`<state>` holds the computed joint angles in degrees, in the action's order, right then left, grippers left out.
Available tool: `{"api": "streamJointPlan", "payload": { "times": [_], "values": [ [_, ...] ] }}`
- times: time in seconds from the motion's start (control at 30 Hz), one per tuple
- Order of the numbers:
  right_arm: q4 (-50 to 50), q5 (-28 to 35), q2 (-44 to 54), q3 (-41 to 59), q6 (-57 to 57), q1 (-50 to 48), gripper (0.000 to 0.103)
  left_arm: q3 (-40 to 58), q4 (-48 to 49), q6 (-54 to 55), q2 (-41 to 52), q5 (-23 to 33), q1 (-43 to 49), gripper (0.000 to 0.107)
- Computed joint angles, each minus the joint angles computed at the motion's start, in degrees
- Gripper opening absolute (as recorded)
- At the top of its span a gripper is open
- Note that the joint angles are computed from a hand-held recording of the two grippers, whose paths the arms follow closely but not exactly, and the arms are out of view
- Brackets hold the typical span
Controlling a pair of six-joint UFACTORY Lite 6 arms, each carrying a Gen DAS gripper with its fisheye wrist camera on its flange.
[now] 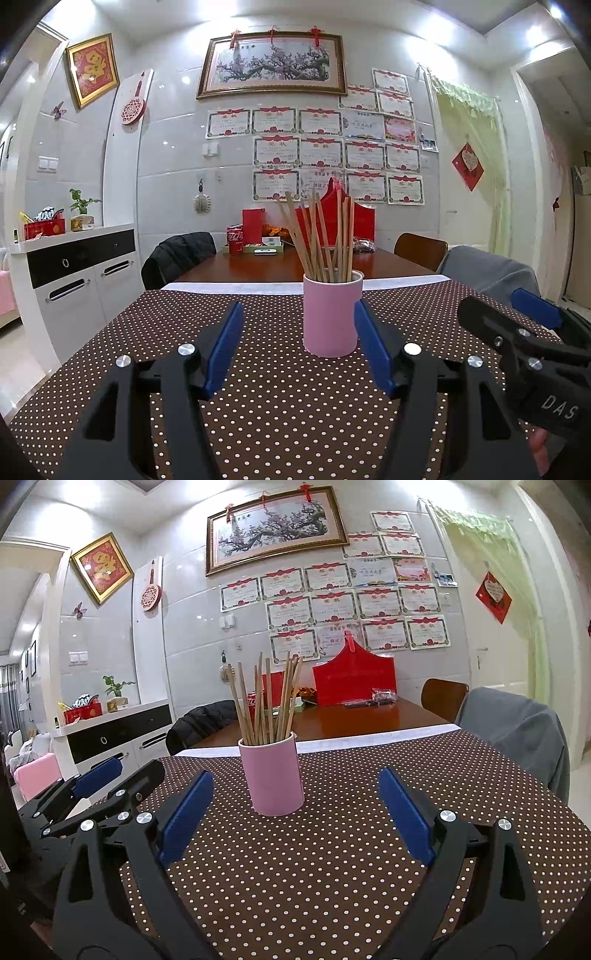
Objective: Organize utensils
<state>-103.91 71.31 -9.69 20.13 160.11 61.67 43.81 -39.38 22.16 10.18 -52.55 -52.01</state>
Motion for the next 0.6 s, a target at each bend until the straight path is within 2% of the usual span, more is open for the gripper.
{"api": "streamJointPlan", "payload": {
  "times": [0.6],
  "values": [
    [-0.05, -0.48, 0.16, 0.30, 0.08, -0.53, 0.091, -0.36, -0.69, 0.37, -0.16, -1.13, -0.51, 0.062]
  ]
}}
